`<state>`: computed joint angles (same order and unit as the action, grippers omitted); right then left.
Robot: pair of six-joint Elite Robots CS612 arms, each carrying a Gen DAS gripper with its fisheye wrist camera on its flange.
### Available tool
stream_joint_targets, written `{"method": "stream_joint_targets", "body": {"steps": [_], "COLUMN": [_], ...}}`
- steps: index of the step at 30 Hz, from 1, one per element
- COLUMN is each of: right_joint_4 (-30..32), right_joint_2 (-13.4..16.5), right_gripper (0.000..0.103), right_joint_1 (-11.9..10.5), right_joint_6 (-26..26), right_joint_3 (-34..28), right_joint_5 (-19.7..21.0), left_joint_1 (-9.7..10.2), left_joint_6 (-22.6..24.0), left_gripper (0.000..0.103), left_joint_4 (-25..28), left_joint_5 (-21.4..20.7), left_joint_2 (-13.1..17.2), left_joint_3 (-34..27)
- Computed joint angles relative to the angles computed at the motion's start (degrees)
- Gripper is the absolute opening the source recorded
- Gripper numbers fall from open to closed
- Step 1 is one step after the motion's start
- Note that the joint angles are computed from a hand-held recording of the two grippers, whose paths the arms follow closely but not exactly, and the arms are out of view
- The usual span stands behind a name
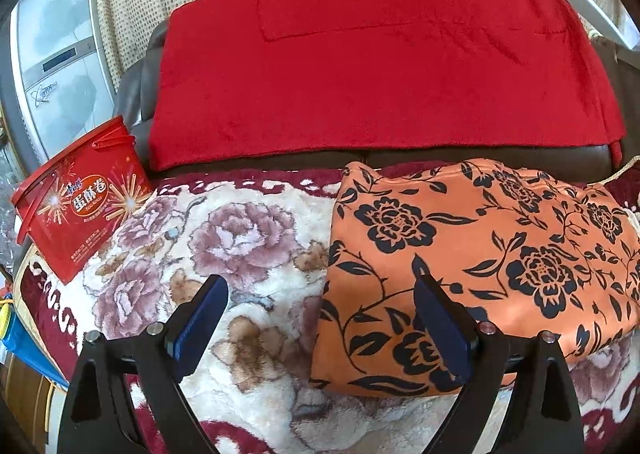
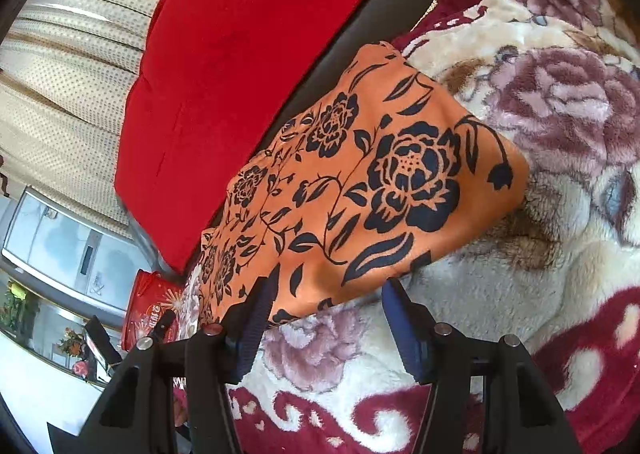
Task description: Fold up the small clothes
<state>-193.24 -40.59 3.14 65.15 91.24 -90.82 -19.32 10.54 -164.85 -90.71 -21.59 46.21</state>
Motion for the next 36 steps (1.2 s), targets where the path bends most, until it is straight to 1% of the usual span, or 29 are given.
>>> {"method": "stream_joint_targets", "body": {"steps": [5, 9, 10, 14, 16, 18, 19, 20, 21, 23, 24, 25, 28, 31, 33, 36], "right_joint_4": [-2.72, -5.7, -6.69, -7.12, -7.62, -6.05, -5.7, -5.18, -3.07, 2.57, 4.16, 4.61, 7.67, 9.77, 12.25, 17.27], "right_joint_2": [-0.64, -0.72, -0.75, -1.23, -1.29, -1.46, -1.33, -1.16, -1.12, -1.33, -1.32, -1.22, -0.33, 1.64, 3.3, 5.71], "right_gripper": [0.062, 0.062, 0.062, 0.062, 0.061, 0.061, 0.061, 0.061, 0.061, 0.061, 0.061, 0.061, 0.061, 0.061, 0.061, 0.06], "right_joint_1": [-0.57, -0.62, -0.58, -0.4, -0.76, -1.15, -1.51, -1.96, -2.43, -3.23, -3.62, -3.81, -4.47, -5.15, -5.69, -6.53], "right_joint_6": [3.08, 3.87, 3.51, 3.62, 4.5, 5.15, 5.45, 5.7, 5.66, 5.02, 4.69, 4.43, 0.89, -2.67, -3.85, -5.21], "right_joint_3": [2.49, 3.59, 3.78, 4.22, 4.36, 4.08, 3.77, 3.34, 2.6, 1.0, 0.24, -0.31, -4.2, -8.77, -11.96, -16.18], "right_joint_5": [-1.77, -3.98, -4.84, -9.98, -11.06, -12.5, -12.05, -10.73, -9.26, -7.38, -6.79, -6.54, -5.35, -4.27, -3.43, -1.51], "left_joint_1": [-0.48, -1.02, -1.14, -1.44, -1.39, -1.3, -1.26, -1.24, -1.25, -1.1, -0.95, -0.87, -0.56, -0.56, -0.79, -0.89], "left_joint_6": [0.23, 0.91, 1.1, 0.66, 0.02, -0.86, -1.11, -1.34, -1.33, -1.13, -1.49, -1.56, -1.34, -1.61, -1.54, -1.33], "left_gripper": [0.094, 0.094, 0.094, 0.094, 0.094, 0.094, 0.094, 0.094, 0.094, 0.094, 0.094, 0.094, 0.094, 0.094, 0.094, 0.094], "left_joint_4": [0.87, 1.77, 2.06, 6.04, 6.69, 7.25, 7.69, 8.73, 11.17, 14.93, 15.93, 15.53, 12.6, 10.73, 12.11, 17.05], "left_joint_5": [0.16, 0.29, 0.44, 1.58, 2.69, 4.56, 5.13, 6.11, 7.19, 6.94, 6.17, 5.72, 3.81, 4.15, 5.87, 6.81], "left_joint_2": [0.18, 0.39, 0.44, 1.36, 1.88, 2.61, 2.87, 3.34, 4.11, 5.02, 5.26, 5.17, 4.88, 5.54, 6.77, 9.13], "left_joint_3": [-0.03, -0.01, -0.03, -1.95, -2.84, -4.07, -4.52, -5.38, -6.93, -8.96, -9.61, -9.52, -9.01, -10.16, -12.46, -17.13]}}
